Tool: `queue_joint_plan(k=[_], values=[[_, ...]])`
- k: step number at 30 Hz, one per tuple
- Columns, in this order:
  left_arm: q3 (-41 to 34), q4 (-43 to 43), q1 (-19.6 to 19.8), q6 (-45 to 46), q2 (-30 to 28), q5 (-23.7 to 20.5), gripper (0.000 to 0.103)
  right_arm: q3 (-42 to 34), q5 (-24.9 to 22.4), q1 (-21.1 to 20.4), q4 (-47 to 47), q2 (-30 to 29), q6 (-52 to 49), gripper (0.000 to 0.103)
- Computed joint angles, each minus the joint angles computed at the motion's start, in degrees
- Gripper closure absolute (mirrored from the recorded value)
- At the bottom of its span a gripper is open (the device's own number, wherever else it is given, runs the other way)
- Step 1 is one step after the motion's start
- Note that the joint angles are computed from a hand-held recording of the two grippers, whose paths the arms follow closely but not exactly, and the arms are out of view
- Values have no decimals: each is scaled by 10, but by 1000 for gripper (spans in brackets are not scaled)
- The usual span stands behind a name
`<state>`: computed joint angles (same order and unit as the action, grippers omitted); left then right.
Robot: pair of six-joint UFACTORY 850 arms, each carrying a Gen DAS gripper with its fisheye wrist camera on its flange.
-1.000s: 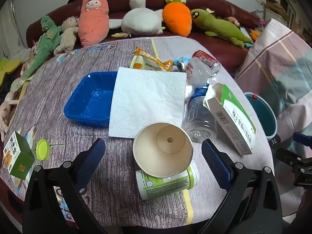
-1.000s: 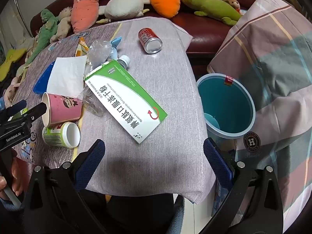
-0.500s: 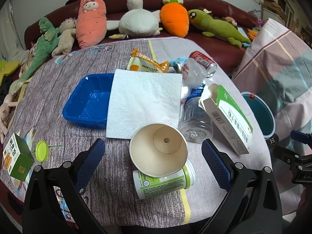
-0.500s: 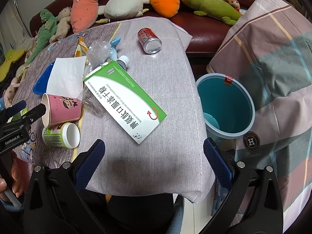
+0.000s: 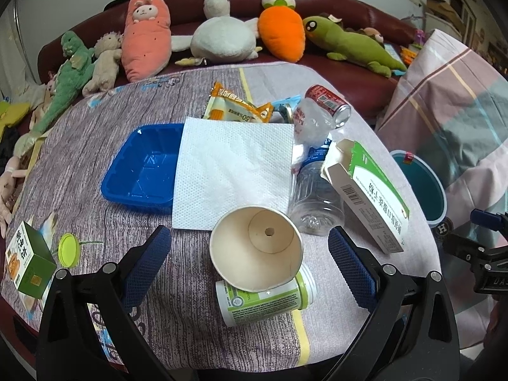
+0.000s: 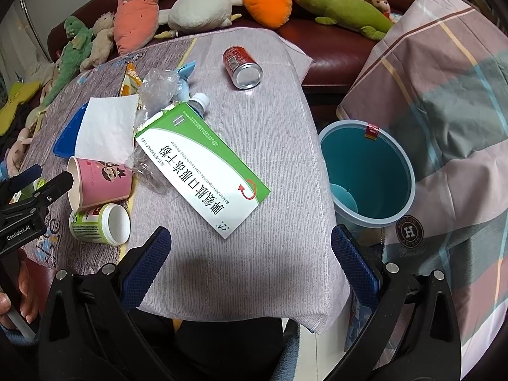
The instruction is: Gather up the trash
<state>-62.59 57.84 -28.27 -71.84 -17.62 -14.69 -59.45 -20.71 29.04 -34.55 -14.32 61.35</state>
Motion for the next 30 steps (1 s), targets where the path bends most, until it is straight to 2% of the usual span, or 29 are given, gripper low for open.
queue_joint_plan(k=[30], values=[[-5,-88,8,94,-3,14,4,-9,-4,-1,19,-3,-21,6]])
